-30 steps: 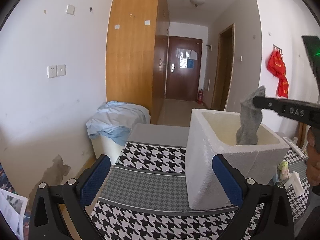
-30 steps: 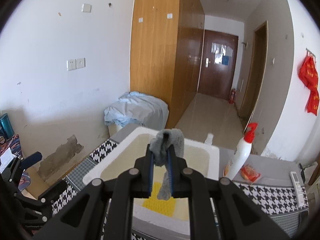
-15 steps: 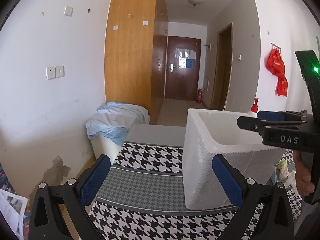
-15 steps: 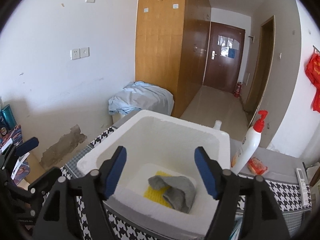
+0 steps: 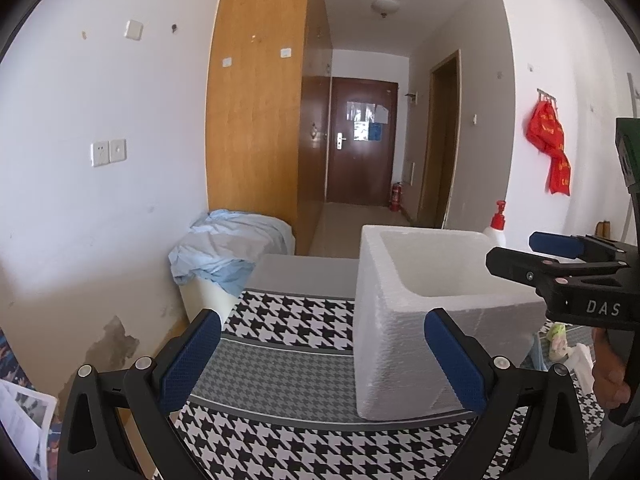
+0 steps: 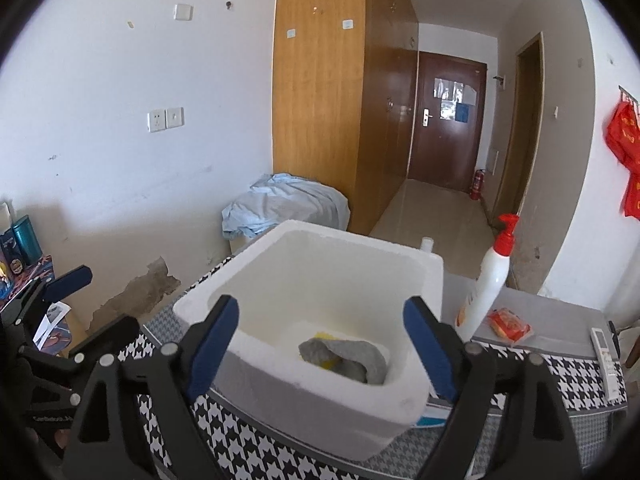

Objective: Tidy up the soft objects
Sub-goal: 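Withdraw the right tool from the foam box back over the table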

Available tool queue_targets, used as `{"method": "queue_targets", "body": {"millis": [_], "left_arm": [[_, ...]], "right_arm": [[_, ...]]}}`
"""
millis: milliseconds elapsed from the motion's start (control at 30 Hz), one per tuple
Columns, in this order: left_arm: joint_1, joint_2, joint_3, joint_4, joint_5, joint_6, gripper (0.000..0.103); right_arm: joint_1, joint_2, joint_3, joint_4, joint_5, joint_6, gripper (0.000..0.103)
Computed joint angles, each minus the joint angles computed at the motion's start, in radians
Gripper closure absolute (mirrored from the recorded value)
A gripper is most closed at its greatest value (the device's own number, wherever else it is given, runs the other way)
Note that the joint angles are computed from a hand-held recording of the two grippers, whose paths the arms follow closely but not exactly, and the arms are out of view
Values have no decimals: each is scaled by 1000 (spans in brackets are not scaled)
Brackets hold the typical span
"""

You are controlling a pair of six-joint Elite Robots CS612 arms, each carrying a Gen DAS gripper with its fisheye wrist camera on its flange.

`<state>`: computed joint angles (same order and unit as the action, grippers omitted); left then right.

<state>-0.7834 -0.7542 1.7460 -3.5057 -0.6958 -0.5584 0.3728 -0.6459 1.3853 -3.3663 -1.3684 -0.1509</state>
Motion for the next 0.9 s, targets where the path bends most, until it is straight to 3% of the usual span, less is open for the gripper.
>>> {"method": "queue_targets", "body": {"millis": [900], "left_arm": [[-44,14,-42,-29,-3,82,1]], "right_arm": [[-43,-53,155,-175,16,43,15]]}}
